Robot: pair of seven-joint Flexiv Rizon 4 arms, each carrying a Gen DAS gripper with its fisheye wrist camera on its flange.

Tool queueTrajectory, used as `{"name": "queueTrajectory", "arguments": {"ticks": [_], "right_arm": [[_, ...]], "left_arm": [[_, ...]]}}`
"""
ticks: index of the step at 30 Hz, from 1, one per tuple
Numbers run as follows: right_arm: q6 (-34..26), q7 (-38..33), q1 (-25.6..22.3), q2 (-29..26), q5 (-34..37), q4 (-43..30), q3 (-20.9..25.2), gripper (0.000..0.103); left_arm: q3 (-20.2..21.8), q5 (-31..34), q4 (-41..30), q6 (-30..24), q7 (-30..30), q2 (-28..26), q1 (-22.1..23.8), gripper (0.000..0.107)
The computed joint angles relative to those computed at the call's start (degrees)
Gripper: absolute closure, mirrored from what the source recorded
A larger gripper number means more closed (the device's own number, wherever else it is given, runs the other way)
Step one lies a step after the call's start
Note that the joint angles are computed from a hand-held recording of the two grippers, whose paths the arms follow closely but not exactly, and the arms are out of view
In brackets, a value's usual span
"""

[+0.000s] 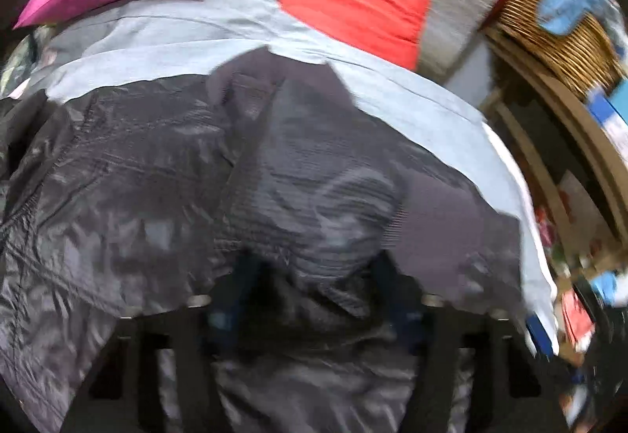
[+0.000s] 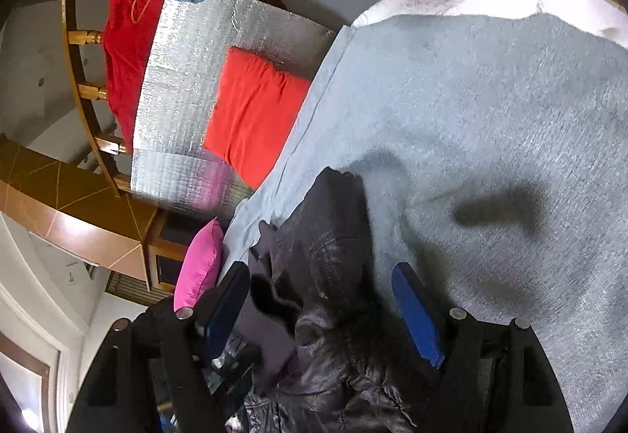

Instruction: Fold large clothes

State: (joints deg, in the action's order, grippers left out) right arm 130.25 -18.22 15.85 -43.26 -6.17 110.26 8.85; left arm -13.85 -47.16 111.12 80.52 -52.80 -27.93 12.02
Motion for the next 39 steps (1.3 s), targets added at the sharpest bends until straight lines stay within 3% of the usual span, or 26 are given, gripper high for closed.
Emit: {"name": "queueTrajectory", "arguments": {"ticks": [2,5,9,11,13,15,17,19,23,25,28,33,35,39], "right_arm": [[-0.2,0.2,-0.4,-0.1,-0.9,0.1,0.4,0.026],[-0.7,0.1,-0.4,0.2,-1.8,0.0,0.4,0.026],[-0.3,0.8,-1.5,-0.4,-4.1,-0.5,1.6,0.026],[-1.0,1.5,-2.2,-0.7,-6.0,-0.7,2.3,0.026],[-2.2,1.8,-1.9,-0.6,-6.6,-0.9,2.1,0.026],[-3.0,2.1,-1.6,-0.8,-6.4,-1.1,2.1,0.026],[-3.0,2.6,-1.8,-1.2,-6.6,-1.2,2.5,0.026],[-3.0,2.9,-1.9,-1.3,-6.8,-1.2,2.6,0.026],[-2.3,3.2,-1.9,-1.2,-6.3,-0.7,2.4,0.025],[-2.0,3.2,-1.8,-1.0,-6.0,-0.5,2.2,0.026],[-2.7,3.2,-1.9,-0.8,-6.2,-0.4,2.0,0.026],[-3.2,4.5,-3.0,-1.9,-7.4,-1.5,2.8,0.026],[-3.8,4.6,-3.0,-1.9,-7.9,-1.8,2.8,0.026],[-5.4,3.9,-2.5,-1.6,-8.4,-2.2,2.3,0.026]], "left_arm": [[0.1,-1.9,-1.5,-2.9,-2.6,-0.2,1.1,0.055],[0.1,-6.8,-0.9,-5.3,-0.9,1.8,2.8,0.054],[10.1,3.1,2.0,-1.5,-4.6,5.0,-1.6,0.054],[11.6,6.1,3.8,-0.9,-6.2,6.6,-1.2,0.054],[9.1,4.7,7.1,1.5,-2.9,9.0,0.8,0.053],[6.8,3.9,10.5,4.4,0.7,11.5,1.2,0.042],[-0.2,-5.4,12.6,7.7,11.9,12.5,3.2,0.027],[-1.4,-7.1,12.8,8.8,18.0,12.6,1.6,0.024],[10.1,9.7,7.8,4.1,6.0,8.1,-6.7,0.024],[17.4,18.2,2.6,0.4,-3.3,4.4,-11.3,0.024],[20.9,24.0,-2.1,0.7,-9.0,0.8,-13.6,0.024],[21.8,30.7,-6.7,0.7,-12.4,-2.8,-14.3,0.025],[18.8,30.0,-7.4,0.1,-12.4,-3.0,-10.9,0.047],[8.8,24.3,-4.2,2.0,-8.8,-0.4,-0.6,0.065]]}}
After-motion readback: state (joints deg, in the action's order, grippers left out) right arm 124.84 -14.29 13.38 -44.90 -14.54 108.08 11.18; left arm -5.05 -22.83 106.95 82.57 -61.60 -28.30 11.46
